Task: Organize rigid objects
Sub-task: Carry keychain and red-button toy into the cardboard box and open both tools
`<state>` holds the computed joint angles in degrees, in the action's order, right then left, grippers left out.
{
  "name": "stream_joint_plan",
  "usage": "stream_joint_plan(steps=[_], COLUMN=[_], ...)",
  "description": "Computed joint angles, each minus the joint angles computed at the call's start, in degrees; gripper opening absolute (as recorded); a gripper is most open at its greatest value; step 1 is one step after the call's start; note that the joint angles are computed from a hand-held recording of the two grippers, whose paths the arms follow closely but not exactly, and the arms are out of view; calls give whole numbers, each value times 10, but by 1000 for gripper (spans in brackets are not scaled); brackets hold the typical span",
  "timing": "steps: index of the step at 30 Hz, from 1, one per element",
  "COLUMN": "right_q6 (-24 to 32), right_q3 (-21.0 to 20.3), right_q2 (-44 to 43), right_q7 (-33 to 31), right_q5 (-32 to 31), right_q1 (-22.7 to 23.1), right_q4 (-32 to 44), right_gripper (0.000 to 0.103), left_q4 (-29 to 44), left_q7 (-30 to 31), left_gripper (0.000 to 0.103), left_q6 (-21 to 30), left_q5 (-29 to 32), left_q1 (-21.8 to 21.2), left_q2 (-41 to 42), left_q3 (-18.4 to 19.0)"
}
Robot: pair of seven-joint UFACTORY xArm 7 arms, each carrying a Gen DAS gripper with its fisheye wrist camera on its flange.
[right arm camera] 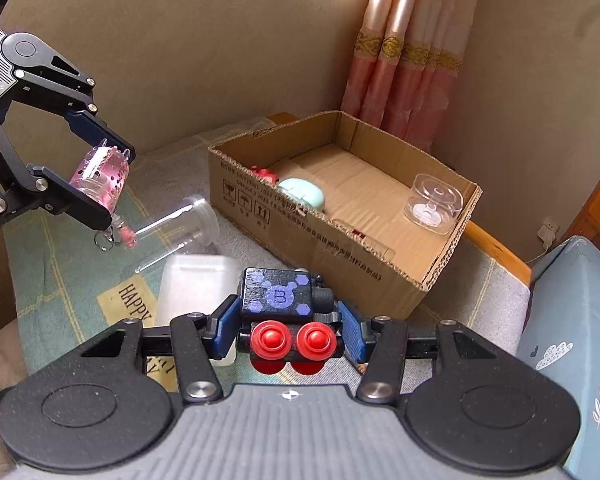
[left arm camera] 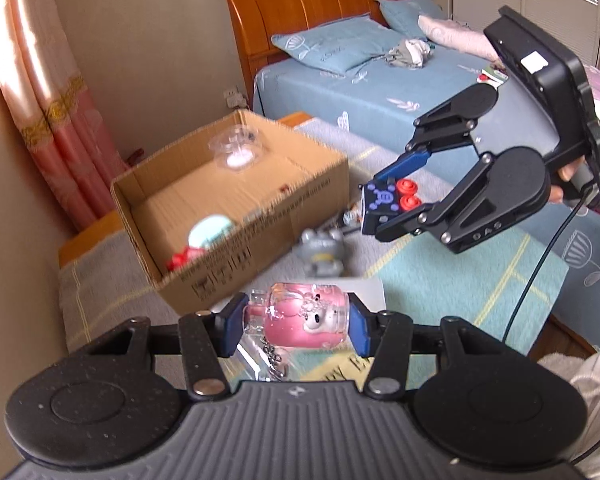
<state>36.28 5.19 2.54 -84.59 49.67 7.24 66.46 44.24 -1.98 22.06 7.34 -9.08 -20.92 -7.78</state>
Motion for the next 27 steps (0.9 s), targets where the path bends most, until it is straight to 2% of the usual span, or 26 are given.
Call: stream_joint_plan(steps=[4, 7, 11, 14, 20, 24, 25, 26, 27], right_q6=[0, -1, -6, -9, -22, -26, -27, -28, -28], right_q3=[4, 10, 20, 27, 35, 39, 40, 42, 43], right_q2=[22, 44, 67, 81, 107, 119, 121, 123, 125], right_q7=[35, 62, 99, 126, 188, 224, 229, 232, 235], right_q5=[-7, -16, -33, -49, -102, -131, -136, -140, -143], right_q1=[1, -2, -7, -9, -9, -13, -14, -16, -17], right_q4=[45, 84, 123, 144, 177, 193, 196, 198, 200], right_gripper=[58, 58, 58, 58, 58, 58, 58, 58, 58], left_q4=[58, 114, 208, 280, 425, 490, 497, 494, 491], left_q7=[17, 49, 62, 80, 49, 25, 2, -24, -45], left_gripper=[50, 50, 50, 50, 51, 51, 53, 58, 72], left_q6=[-5, -3, 11, 26, 89, 120, 115, 101, 91], left_q5=[12, -5, 18, 1, 13, 4, 18, 36, 49], left_q1=[10, 6, 19, 22, 27, 31, 24, 17, 13], left_q2=[38, 80, 155, 215, 342, 404, 413, 417, 420], left_q3=[7, 24, 27, 38, 61, 75, 85, 96, 104])
